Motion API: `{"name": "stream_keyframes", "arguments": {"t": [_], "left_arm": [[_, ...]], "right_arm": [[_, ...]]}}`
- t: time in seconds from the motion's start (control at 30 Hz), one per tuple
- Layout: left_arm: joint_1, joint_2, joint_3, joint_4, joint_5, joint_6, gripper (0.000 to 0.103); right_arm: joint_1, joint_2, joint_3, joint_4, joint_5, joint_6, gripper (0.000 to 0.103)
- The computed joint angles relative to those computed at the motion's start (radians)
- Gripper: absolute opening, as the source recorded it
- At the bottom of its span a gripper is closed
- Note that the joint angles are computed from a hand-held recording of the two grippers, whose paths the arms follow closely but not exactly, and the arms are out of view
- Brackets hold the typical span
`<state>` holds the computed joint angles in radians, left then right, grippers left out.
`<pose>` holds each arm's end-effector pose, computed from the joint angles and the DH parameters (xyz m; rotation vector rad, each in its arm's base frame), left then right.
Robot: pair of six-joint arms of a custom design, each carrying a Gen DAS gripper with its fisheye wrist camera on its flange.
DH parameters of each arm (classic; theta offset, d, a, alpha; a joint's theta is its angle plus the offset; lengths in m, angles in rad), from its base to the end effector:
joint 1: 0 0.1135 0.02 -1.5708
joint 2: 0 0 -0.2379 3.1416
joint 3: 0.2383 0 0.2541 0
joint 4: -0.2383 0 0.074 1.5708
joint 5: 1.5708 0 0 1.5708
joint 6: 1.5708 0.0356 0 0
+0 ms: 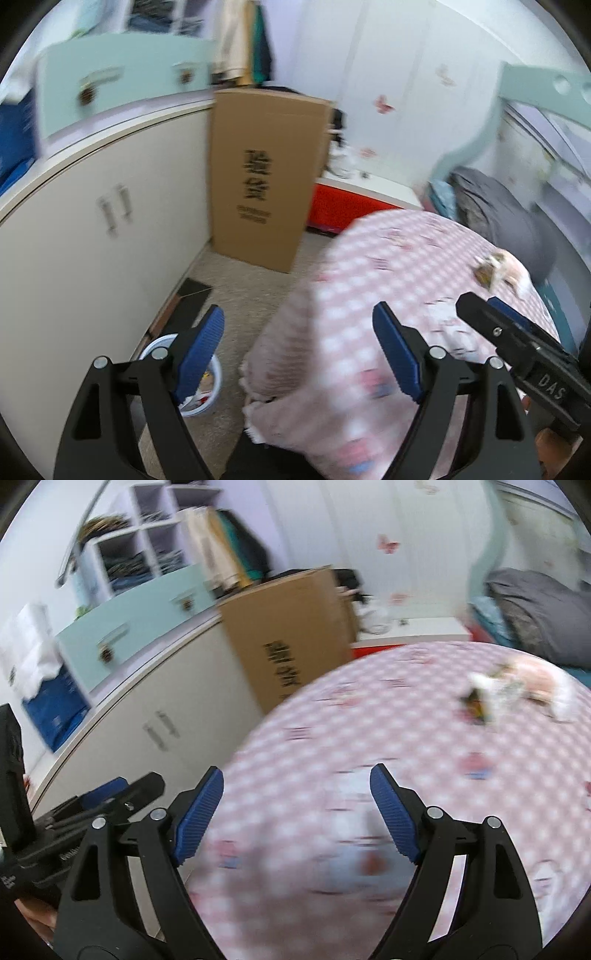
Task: Collect trash
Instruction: 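Swing both open tools back to the table, then grasp the white-green milk carton with the left gripper while the right gripper grasps the wrapped bread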
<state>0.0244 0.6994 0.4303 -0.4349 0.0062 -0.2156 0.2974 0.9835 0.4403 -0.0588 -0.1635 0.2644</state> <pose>0.1754 0.0041 0.1879 -0.2693 2.2611 -0.1076 0.2091 0.0702 0.1735 -0.1314 2.2029 0.4952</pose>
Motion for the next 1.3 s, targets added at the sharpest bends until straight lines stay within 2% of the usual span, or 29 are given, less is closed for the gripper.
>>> {"name": "stream_keyframes", "arguments": {"t": [0.1,0.23,0.33,0.47,0.63,0.8,0.87,0.9,1.0,1.03,1.07,1.1,1.13,1.3], "left_arm": [[-0.213,0.165,0.061,0.096,-0.095,-0.091,0.081],[-0.414,0.445,0.185,0.232,-0.124,-0.172,0.081],[-0.515,0.621,0.285,0.311,-0.143,-0.204,0.081],[-0.587,0.836,0.432,0.371,-0.141,-0.192,0.081],[-0.627,1.104,0.668,0.381,-0.145,-0.191,0.081],[-0.619,1.253,0.813,0.388,-0.112,-0.19,0.08],[-0.604,1.289,0.847,0.398,-0.051,-0.206,0.079],[-0.598,1.304,0.864,0.401,-0.035,-0.214,0.076],[-0.581,1.359,0.926,0.391,0.041,-0.211,0.048],[-0.572,1.386,0.959,0.37,0.083,-0.205,0.026],[-0.564,1.394,0.968,0.367,0.118,-0.201,0.013],[-0.56,1.397,0.969,0.37,0.134,-0.201,0.007],[-0.559,1.388,0.956,0.384,0.118,-0.203,0.002],[-0.557,1.25,0.833,0.444,-0.055,-0.203,0.002]], "right_arm": [[-0.211,-0.015,-0.016,-0.019,-0.109,-0.072,0.08],[-0.458,0.049,0.018,-0.029,-0.208,-0.168,0.081],[-0.607,0.169,0.091,-0.031,-0.24,-0.243,0.082],[-0.687,0.292,0.175,-0.03,-0.212,-0.32,0.082],[-0.742,0.455,0.306,-0.038,-0.193,-0.386,0.082],[-0.747,0.563,0.407,-0.025,-0.162,-0.455,0.082],[-0.728,0.602,0.44,-0.009,-0.135,-0.488,0.083],[-0.721,0.62,0.455,0.001,-0.122,-0.501,0.083],[-0.695,0.678,0.508,0.007,-0.096,-0.538,0.084],[-0.686,0.694,0.522,0.007,-0.09,-0.549,0.084],[-0.672,0.719,0.544,0.005,-0.08,-0.564,0.084],[-0.664,0.73,0.554,0.003,-0.073,-0.574,0.084],[-0.65,0.747,0.57,0.0,-0.064,-0.587,0.084],[-0.609,0.84,0.673,-0.05,-0.056,-0.586,0.084]]}}
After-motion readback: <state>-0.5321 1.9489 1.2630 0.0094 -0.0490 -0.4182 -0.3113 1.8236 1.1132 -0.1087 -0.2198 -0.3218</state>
